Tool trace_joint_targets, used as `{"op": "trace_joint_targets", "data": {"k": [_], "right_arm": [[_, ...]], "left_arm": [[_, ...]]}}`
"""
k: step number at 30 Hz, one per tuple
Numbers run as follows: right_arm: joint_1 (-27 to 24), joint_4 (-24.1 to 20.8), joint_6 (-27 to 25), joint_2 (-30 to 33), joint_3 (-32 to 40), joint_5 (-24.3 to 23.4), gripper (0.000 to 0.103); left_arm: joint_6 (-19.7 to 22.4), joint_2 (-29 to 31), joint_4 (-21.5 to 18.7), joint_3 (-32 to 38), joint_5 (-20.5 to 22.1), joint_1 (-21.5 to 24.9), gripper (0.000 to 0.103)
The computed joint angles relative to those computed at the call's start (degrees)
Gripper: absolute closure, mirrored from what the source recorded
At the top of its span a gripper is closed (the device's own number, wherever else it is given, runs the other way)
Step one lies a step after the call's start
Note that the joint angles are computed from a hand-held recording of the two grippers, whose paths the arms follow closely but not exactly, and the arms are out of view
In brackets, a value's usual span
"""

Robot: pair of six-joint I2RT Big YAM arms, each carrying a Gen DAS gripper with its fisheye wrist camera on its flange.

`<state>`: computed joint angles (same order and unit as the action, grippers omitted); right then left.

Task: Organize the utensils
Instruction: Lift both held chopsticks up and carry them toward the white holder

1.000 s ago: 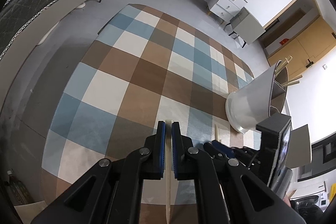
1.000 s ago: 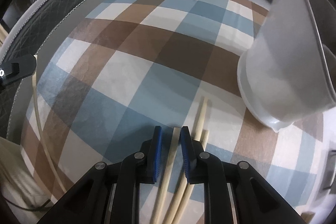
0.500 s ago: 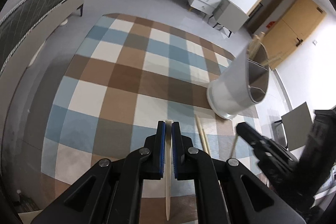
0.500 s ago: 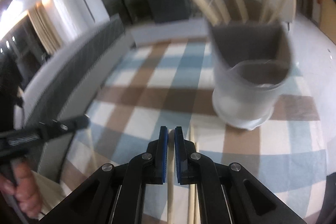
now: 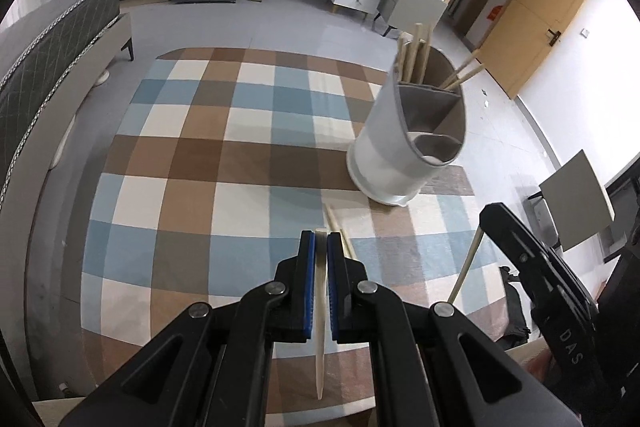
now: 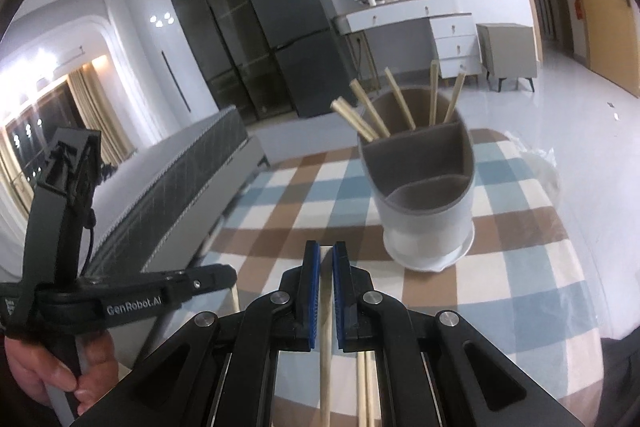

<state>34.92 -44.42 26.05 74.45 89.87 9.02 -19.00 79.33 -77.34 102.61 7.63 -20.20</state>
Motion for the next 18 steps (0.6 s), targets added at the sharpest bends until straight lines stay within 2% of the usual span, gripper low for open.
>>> {"op": "trace_joint_targets", "data": {"k": [8,18], "right_arm": [[-2.41,2.52,-2.13,-1.92,1.39,-0.26,0.097],[-8.11,3.69,-7.97,1.85,12.77,-2.40,0.097]], "left_arm": [[0.39,3.59,-3.03,10.90,1.37,-2.10,0.102],[-0.68,14.86,-4.16,35.23,5.48,-2.24,0.102]]}}
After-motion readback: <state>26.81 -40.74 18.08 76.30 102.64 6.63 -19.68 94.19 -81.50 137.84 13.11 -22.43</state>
